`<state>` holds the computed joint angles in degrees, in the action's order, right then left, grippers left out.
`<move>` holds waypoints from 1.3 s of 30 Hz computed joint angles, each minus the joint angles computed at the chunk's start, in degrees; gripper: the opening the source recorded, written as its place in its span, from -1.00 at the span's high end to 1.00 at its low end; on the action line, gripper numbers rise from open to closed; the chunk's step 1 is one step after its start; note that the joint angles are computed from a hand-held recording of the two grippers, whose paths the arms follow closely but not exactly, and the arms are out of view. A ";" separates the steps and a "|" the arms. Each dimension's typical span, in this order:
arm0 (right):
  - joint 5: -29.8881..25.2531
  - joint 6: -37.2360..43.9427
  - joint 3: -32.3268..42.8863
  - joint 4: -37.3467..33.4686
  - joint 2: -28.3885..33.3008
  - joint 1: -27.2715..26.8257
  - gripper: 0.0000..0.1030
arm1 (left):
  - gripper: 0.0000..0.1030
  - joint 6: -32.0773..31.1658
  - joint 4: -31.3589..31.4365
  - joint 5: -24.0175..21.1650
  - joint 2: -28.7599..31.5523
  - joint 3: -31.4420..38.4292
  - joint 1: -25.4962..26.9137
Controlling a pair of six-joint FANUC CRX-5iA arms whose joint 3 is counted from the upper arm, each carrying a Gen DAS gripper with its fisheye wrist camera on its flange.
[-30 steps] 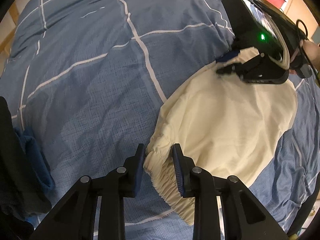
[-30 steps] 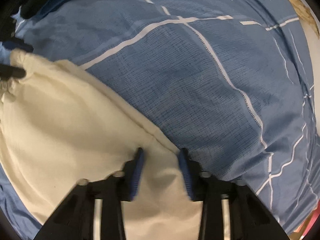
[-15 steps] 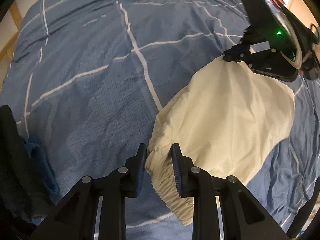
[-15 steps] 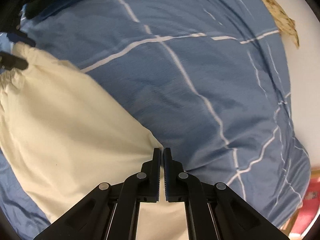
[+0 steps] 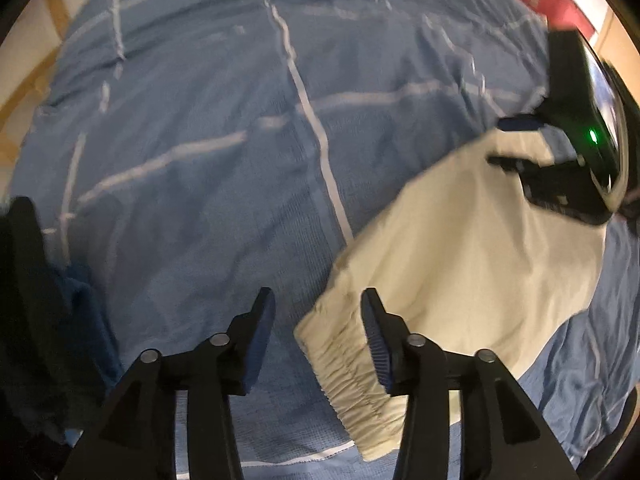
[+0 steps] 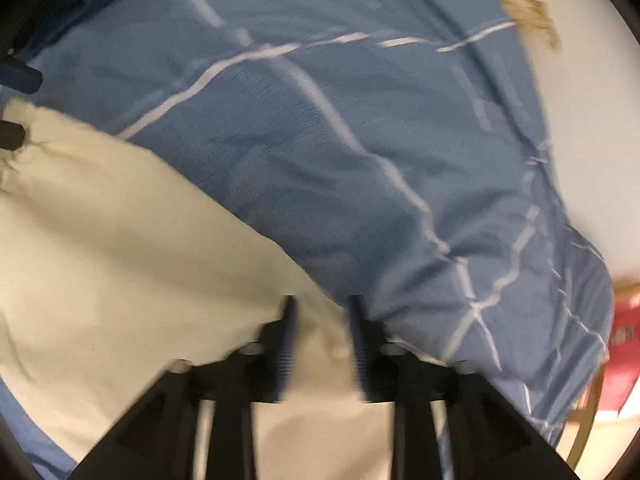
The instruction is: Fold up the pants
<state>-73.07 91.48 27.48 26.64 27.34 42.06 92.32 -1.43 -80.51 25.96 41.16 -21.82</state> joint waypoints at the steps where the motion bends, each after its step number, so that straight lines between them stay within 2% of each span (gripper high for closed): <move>1: 1.46 -2.30 -2.11 1.55 -1.51 0.10 0.06 | -0.09 0.88 -1.44 0.71 -0.89 -0.07 -0.53; 3: 3.62 -7.11 -5.73 3.92 -4.79 0.08 0.06 | -0.13 2.16 -4.19 2.07 -2.67 -0.19 -2.13; 7: 7.00 -14.98 -13.63 6.28 -13.32 0.36 0.06 | -0.13 1.86 -4.14 3.10 -4.24 -0.28 -4.46; 14: 9.16 -20.41 -25.72 7.59 -26.98 1.22 0.06 | -0.13 4.57 -3.75 4.47 -4.12 0.93 -10.57; 18: 10.30 -25.18 -32.13 8.40 -33.68 1.29 0.06 | -0.13 5.90 -2.61 7.70 -4.66 -0.91 -13.41; 22: 13.92 -31.38 -39.20 7.96 -40.25 -0.21 0.06 | -0.13 8.81 -2.92 11.55 -5.62 -3.97 -16.65; 32: 21.89 -36.69 -50.30 1.55 -48.25 -4.02 0.06 | -0.13 13.11 -9.64 15.07 -2.53 -4.89 -24.65; 39: 28.22 -40.52 -54.58 -3.73 -49.97 -7.29 0.06 | -0.13 15.35 -10.83 13.53 2.11 -1.44 -25.87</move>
